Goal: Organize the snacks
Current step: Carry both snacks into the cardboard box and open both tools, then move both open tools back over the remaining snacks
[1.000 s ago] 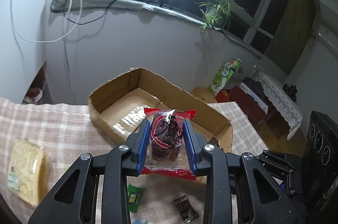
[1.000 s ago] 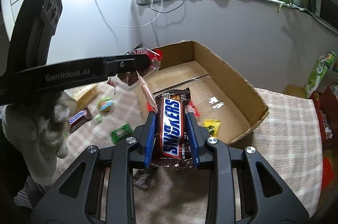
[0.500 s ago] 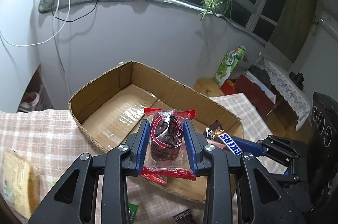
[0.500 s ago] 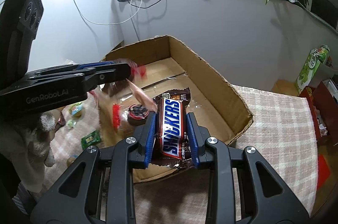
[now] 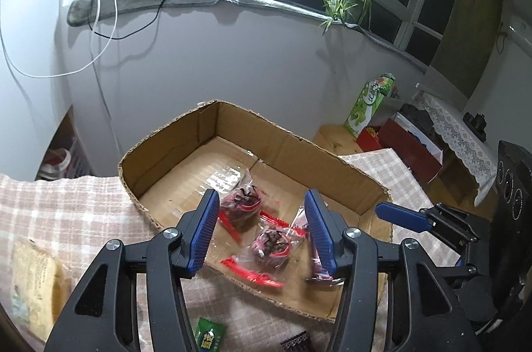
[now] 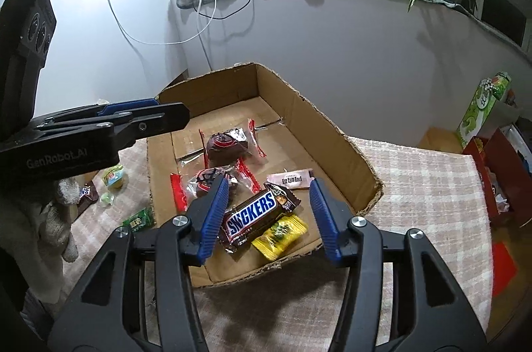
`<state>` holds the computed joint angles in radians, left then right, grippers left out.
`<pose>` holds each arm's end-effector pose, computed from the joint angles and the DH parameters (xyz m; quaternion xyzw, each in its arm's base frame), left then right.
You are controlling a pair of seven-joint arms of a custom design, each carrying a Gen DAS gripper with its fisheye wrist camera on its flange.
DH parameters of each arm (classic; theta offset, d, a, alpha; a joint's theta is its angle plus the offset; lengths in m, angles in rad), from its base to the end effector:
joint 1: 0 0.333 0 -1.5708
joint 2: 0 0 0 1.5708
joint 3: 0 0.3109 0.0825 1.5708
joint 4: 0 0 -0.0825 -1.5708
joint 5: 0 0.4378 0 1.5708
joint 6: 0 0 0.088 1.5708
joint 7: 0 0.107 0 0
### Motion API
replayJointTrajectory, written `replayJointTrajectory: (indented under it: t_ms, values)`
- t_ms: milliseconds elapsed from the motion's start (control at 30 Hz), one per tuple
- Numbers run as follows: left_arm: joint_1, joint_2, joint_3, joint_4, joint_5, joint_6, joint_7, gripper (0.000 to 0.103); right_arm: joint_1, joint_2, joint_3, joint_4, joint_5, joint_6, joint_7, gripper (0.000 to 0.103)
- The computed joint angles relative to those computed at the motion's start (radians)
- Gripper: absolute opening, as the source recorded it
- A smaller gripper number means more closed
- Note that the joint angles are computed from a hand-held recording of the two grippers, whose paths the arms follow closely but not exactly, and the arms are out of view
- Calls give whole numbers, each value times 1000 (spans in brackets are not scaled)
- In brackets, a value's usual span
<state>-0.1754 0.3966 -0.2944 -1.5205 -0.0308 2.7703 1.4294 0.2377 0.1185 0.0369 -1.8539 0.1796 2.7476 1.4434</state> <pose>0.7053 -0.3137 0.5234 -0.5623 0.7099 -0.3992 0.1430 0.6677 0.1796 0.5214 -0.7333 0.5625 -0.1965 0.3275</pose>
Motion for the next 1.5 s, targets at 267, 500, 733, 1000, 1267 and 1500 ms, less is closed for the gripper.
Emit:
replayJointTrajectory:
  t_ms: [267,500,733,1000,1267,1500]
  values:
    - [23,-79,-12,-87,-39,39,12,52,10,-77,8,-64,-20,13,24,53]
    - [43,-222,-5,-249,-103,99,41,52,24,-162,29,-141,-30,31,37,53]
    - [28,-380,48,-424,-165,154,61,52,46,-224,49,-203,0,35,22,54]
    - [-6,-540,139,-620,-120,195,-10,53,80,-242,64,-240,49,22,-19,54]
    - [-23,-611,203,-743,-97,194,-68,53,111,-212,73,-238,96,-7,-55,54]
    - [-56,-651,233,-837,-141,164,-47,53,127,-165,81,-221,94,-43,-74,54]
